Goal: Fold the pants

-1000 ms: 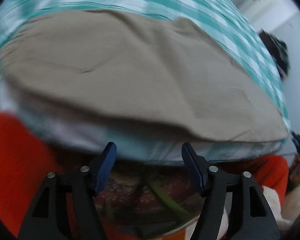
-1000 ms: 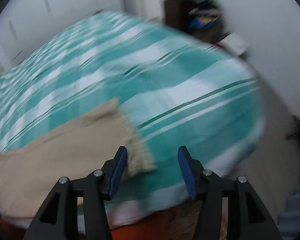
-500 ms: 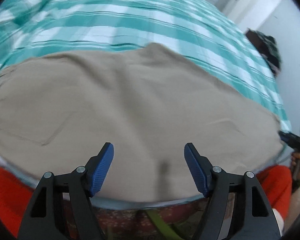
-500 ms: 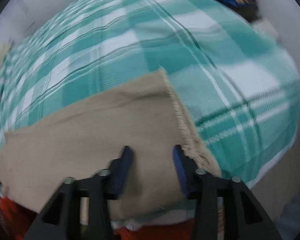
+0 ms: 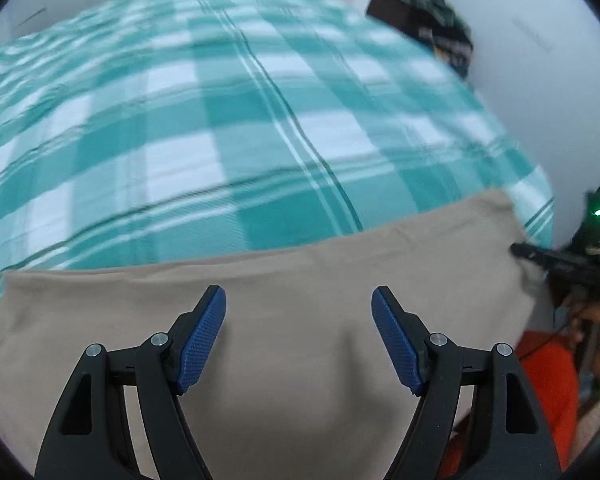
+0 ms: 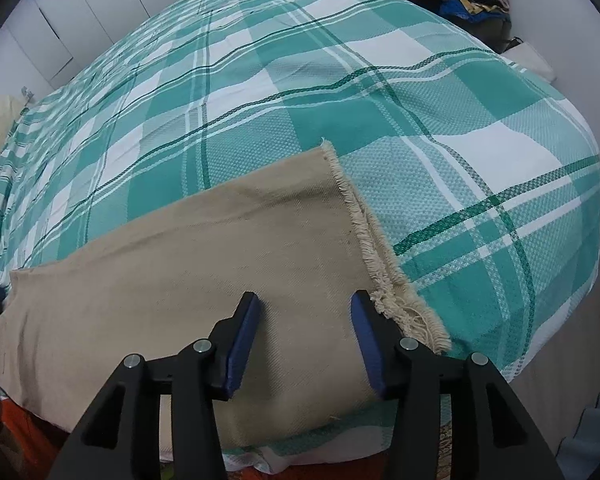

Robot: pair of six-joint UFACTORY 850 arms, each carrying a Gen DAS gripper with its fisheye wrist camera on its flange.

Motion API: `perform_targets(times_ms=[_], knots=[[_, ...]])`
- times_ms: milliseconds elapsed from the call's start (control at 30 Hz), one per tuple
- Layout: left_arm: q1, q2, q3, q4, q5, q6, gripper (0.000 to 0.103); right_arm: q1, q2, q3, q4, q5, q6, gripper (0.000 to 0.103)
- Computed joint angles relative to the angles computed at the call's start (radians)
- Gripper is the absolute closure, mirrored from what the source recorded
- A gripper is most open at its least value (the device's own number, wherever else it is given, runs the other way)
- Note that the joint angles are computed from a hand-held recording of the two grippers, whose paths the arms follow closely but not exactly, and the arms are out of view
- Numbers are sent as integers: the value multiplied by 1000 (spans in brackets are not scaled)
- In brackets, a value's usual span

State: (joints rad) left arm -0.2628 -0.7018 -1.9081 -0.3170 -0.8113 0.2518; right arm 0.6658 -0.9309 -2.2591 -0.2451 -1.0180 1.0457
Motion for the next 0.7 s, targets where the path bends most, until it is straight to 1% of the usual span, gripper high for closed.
perform_targets(times_ms=[67, 100, 133, 200, 233, 267, 367, 433, 467, 500, 600, 633, 700], knots=[[-29, 8, 34, 61, -19, -2, 27, -2, 15, 26, 5, 23, 6, 55], [-41, 32, 79, 65, -15, 27, 27, -2, 15, 26, 5, 25, 8, 55], [-47, 79, 156, 74, 17, 55, 26, -2, 14, 25, 5, 26, 9, 55], [-63, 184, 312, 116, 113, 65, 25, 0, 15, 25, 0, 23, 9, 55], [-64, 214, 354, 105, 131, 76, 20, 1, 14, 24, -4, 22, 9, 55], [-63, 243, 392, 77, 133, 101, 18, 3, 12, 20, -8, 17, 9, 55], [-84, 273, 435, 111, 164, 108, 16, 6, 12, 18, -24, 14, 27, 55], [-101, 263, 435, 151, 179, 96, 12, 7, 34, 51, -39, 44, 66, 55], [-102, 260, 436, 151, 181, 95, 12, 7, 47, 71, -47, 64, 87, 55], [-101, 257, 436, 148, 179, 92, 12, 9, 85, 134, -75, 123, 150, 55], [-98, 259, 441, 133, 182, 106, 12, 13, 285, 441, -268, 433, 464, 55], [-96, 260, 442, 125, 181, 110, 11, 8, 346, 529, -320, 519, 568, 55], [-91, 262, 445, 97, 183, 121, 11, 6, 443, 659, -412, 599, 778, 54]])
